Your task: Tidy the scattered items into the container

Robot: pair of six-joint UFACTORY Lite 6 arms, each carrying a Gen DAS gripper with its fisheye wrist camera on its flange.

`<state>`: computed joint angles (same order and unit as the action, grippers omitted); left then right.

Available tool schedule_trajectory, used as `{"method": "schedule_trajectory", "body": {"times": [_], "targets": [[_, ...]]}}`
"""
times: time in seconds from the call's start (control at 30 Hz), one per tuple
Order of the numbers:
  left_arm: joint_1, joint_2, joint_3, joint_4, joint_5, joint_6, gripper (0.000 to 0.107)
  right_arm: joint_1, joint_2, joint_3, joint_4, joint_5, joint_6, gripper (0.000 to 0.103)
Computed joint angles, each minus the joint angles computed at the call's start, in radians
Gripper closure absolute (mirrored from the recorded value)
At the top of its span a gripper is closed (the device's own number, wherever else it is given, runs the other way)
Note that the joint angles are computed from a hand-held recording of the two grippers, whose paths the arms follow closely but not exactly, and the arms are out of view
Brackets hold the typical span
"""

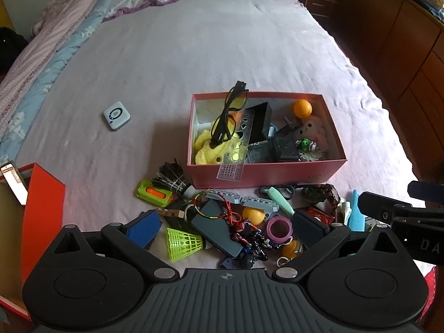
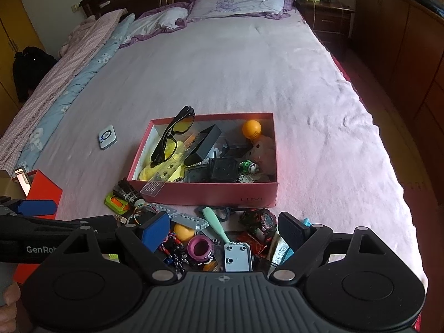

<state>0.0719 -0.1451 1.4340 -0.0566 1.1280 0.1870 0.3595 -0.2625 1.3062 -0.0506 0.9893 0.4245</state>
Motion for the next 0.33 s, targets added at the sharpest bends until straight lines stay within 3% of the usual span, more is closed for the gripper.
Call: {"method": "schedule_trajectory", "body": {"times": [0.33], "targets": [[-0.009,-0.018,-0.051,0.045,-0.013,-0.018,0.004,0.014,0.007,-0.028,0.011,-0.015,0.020,0.015]]}}
